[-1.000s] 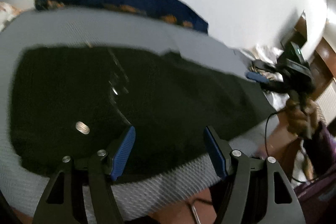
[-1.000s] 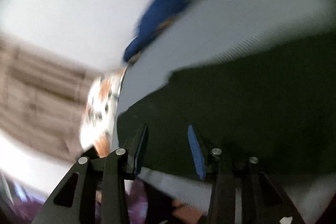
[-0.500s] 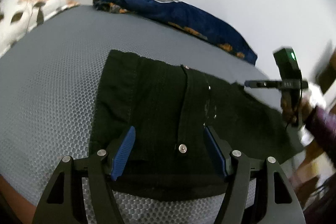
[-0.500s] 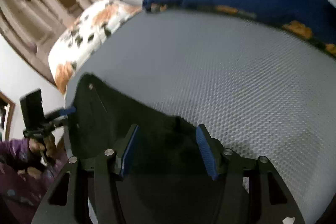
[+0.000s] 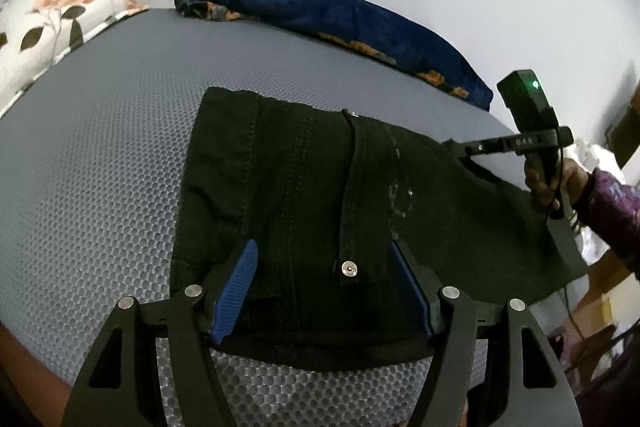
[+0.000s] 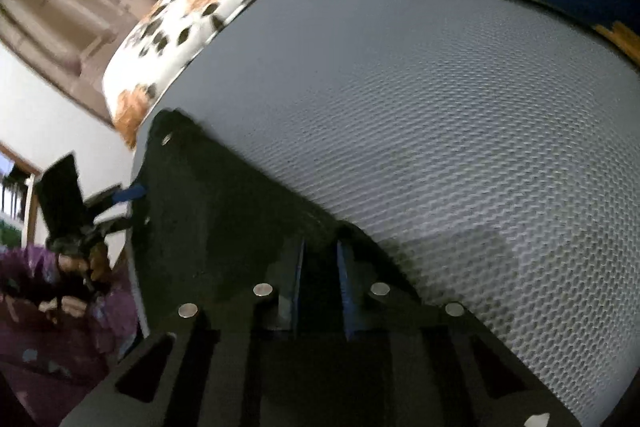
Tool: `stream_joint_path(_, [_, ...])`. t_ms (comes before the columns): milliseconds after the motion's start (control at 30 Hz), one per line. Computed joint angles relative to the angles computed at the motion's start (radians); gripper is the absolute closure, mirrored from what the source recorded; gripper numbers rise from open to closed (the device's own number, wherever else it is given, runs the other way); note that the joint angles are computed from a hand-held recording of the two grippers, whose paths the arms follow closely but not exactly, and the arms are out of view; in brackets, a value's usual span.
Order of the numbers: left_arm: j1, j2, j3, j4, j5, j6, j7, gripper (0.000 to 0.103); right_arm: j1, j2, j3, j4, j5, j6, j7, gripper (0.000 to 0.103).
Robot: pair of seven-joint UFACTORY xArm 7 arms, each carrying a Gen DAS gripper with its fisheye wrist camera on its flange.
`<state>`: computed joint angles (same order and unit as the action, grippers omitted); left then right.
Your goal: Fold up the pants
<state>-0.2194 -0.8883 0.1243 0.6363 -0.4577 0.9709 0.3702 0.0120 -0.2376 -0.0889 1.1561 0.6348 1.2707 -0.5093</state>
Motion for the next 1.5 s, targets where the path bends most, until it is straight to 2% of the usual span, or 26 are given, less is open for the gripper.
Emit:
stream_joint_path(133, [0.002, -0.01, -0.015, -0.005, 0.019, -0.006, -0.001, 0.035, 0.01, -0.065, 0.043, -0.067, -0.075, -0.14, 0.035, 0.094])
stream_joint_path(333, [-0.011, -0.025, -0.013, -0.024, 0.021, -0.019, 0.007, 0.033, 0.044, -0.099, 0.058, -0.147, -0.153, -0.319, 0.094, 0.096])
stream_joint_path(433, [-0.016, -0.032, 0.0, -0.031, 0.01, -0.011, 0.008, 0.033, 0.064, -0.101, 0.026, -0.167, -0.097, -0.354, 0.114, 0.094])
stream_joint_path(467, [-0.017, -0.028, 0.004, -0.027, 0.007, -0.006, 0.005, 0.033, 0.053, -0.109, 0.029, -0.173, -0.115, -0.368, 0.152, 0.077])
stream_joint_path(500, [-0.017, -0.022, 0.008, -0.02, 0.004, -0.002, 0.005, 0.033, 0.04, -0.118, 0.035, -0.177, -0.148, -0.375, 0.194, 0.055])
stream_joint_path(633, [-0.018, -0.013, 0.045, 0.019, -0.027, 0.037, 0.005, 0.033, 0.013, -0.222, 0.028, -0.201, -0.206, -0.409, 0.327, 0.055])
stream_joint_path(667, [-0.007, -0.013, 0.049, 0.03, -0.032, 0.042, -0.005, 0.033, 0.028, -0.257, 0.011, -0.203, -0.181, -0.396, 0.339, 0.055])
stream_joint_path(767, [0.012, -0.018, 0.102, 0.049, -0.093, 0.066, -0.046, 0.032, 0.154, -0.385, -0.09, -0.238, 0.072, -0.282, 0.345, 0.054])
stream_joint_path(800, [0.019, -0.013, 0.121, 0.061, -0.113, 0.094, -0.07, 0.032, 0.19, -0.447, -0.088, -0.282, 0.126, -0.272, 0.389, 0.052])
stream_joint_path(867, [0.035, 0.005, 0.151, 0.088, -0.131, 0.168, -0.11, 0.032, 0.167, -0.519, 0.021, -0.335, 0.111, -0.28, 0.449, 0.05])
stream_joint_path(900, [0.043, 0.005, 0.168, 0.094, -0.141, 0.207, -0.122, 0.032, 0.185, -0.545, 0.077, -0.349, 0.04, -0.293, 0.477, 0.05])
stream_joint_path(967, [0.071, -0.01, 0.152, 0.101, -0.107, 0.253, -0.113, 0.032, 0.197, -0.57, 0.189, -0.367, -0.062, -0.312, 0.523, 0.05])
stream_joint_path(1033, [0.081, -0.025, 0.145, 0.109, -0.077, 0.302, -0.082, 0.032, 0.22, -0.574, 0.252, -0.381, -0.113, -0.347, 0.555, 0.053])
stream_joint_path(1133, [0.075, -0.045, 0.138, 0.117, -0.084, 0.329, -0.034, 0.032, 0.225, -0.548, 0.342, -0.379, -0.224, -0.382, 0.61, 0.058])
stream_joint_path(1233, [0.065, -0.024, 0.136, 0.142, -0.082, 0.364, 0.002, 0.032, 0.229, -0.53, 0.388, -0.379, -0.356, -0.374, 0.618, 0.062])
stream_joint_path(1367, [0.069, 0.055, 0.172, 0.177, -0.125, 0.436, 0.013, 0.032, 0.242, -0.52, 0.42, -0.391, -0.467, -0.373, 0.676, 0.064])
stream_joint_path(1500, [0.105, 0.121, 0.195, 0.194, -0.19, 0.491, -0.005, 0.032, 0.278, -0.524, 0.392, -0.407, -0.523, -0.36, 0.721, 0.065])
